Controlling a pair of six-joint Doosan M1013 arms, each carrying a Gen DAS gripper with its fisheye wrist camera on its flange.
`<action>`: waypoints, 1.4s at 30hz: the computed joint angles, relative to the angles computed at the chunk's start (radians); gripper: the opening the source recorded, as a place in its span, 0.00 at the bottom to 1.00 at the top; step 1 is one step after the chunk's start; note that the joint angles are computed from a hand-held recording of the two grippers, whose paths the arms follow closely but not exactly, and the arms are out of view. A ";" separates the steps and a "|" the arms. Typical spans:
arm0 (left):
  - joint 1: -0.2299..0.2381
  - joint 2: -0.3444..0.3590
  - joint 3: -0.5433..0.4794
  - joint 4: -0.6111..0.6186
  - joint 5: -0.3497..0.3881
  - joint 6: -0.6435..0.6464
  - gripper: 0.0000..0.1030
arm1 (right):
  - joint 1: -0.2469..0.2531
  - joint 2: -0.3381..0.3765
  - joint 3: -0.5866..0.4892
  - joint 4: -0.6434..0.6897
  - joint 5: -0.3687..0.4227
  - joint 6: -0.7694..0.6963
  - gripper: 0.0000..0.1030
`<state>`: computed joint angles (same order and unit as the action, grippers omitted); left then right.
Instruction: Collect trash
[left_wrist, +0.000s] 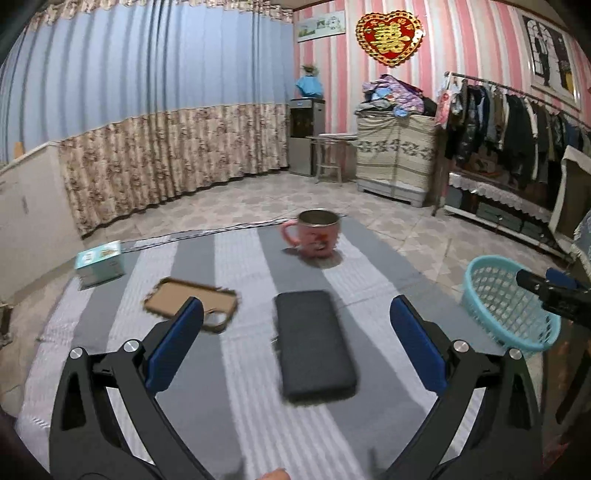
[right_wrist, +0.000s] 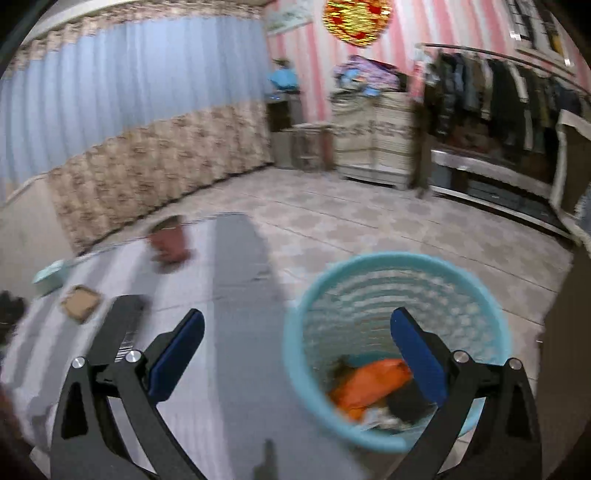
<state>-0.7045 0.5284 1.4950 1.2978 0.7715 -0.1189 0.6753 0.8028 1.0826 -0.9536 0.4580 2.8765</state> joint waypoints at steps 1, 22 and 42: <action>-0.001 -0.007 0.011 0.000 0.005 -0.007 0.95 | 0.010 -0.004 0.011 -0.009 -0.026 0.011 0.96; -0.068 -0.046 0.129 0.106 0.124 -0.202 0.95 | 0.114 -0.031 0.089 -0.343 0.024 0.250 0.96; -0.064 -0.040 0.135 0.121 0.134 -0.225 0.95 | 0.123 -0.014 0.081 -0.391 0.029 0.256 0.96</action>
